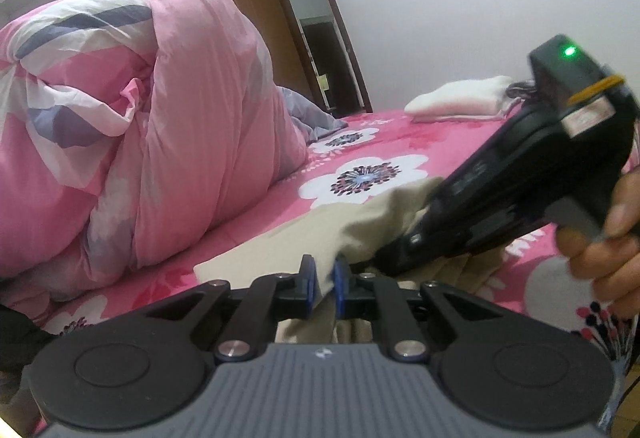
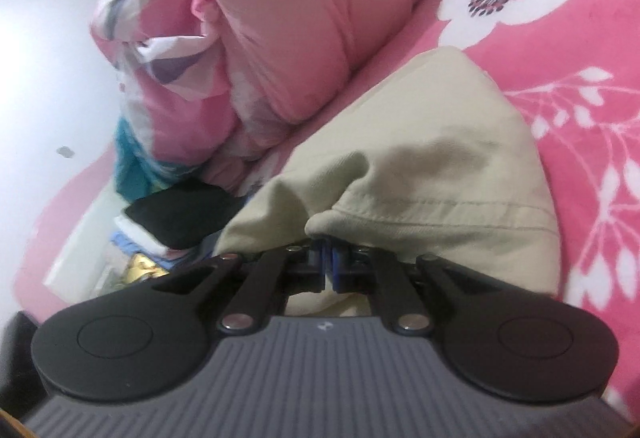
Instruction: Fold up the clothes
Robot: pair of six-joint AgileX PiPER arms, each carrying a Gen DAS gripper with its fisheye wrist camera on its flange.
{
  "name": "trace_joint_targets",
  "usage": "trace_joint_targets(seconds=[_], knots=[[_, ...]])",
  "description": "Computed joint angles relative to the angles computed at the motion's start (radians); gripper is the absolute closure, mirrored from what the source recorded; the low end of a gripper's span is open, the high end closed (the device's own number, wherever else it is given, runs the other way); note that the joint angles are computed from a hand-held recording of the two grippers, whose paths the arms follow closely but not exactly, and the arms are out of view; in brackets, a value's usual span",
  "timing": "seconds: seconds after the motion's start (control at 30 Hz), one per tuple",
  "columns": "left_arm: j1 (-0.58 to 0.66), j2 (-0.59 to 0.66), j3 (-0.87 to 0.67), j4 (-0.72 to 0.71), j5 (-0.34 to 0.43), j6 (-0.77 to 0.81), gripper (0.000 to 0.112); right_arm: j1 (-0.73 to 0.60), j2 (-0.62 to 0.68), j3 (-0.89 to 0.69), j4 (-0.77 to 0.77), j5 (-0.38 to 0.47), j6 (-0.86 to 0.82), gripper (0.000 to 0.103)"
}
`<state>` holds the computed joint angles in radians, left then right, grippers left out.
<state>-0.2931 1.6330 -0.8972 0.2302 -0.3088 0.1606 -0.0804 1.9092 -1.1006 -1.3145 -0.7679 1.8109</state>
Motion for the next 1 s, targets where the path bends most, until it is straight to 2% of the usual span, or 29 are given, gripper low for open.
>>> trace_joint_targets(seconds=[0.13,0.3,0.4,0.47,0.5,0.57,0.63,0.73,0.8,0.9,1.0], knots=[[0.003,0.006,0.019,0.012,-0.017,-0.013,0.102,0.055,0.0,0.051,0.215,0.083,-0.178,0.103],[-0.005,0.013,0.049,-0.034,-0.031,0.048,0.102,0.089,0.006,0.089,0.413,0.1,-0.342,0.103],[-0.015,0.02,0.06,-0.115,-0.04,0.137,0.102,0.077,0.009,0.079,0.357,0.09,-0.296,0.102],[-0.015,0.018,0.064,-0.135,-0.048,0.142,0.102,0.061,-0.015,0.094,0.292,0.082,-0.277,0.099],[-0.013,0.015,0.065,-0.134,-0.052,0.131,0.102,0.055,-0.035,0.111,0.271,0.079,-0.293,0.097],[-0.006,0.01,0.068,-0.116,-0.06,0.1,0.102,0.048,-0.082,0.161,0.259,0.07,-0.372,0.086],[-0.002,0.006,0.07,-0.104,-0.065,0.076,0.102,0.053,-0.111,0.198,0.266,0.065,-0.47,0.082],[-0.007,0.004,0.073,-0.106,-0.058,0.07,0.102,0.1,-0.083,0.159,0.311,0.109,-0.564,0.082],[-0.01,0.005,0.075,-0.11,-0.053,0.072,0.103,0.137,-0.051,0.127,0.405,0.145,-0.667,0.085],[-0.032,0.015,0.085,-0.209,-0.065,0.194,0.103,0.165,-0.023,0.107,0.505,0.16,-0.792,0.085],[-0.041,0.012,0.093,-0.253,-0.067,0.256,0.1,0.132,-0.069,0.159,0.431,0.134,-0.774,0.083]])
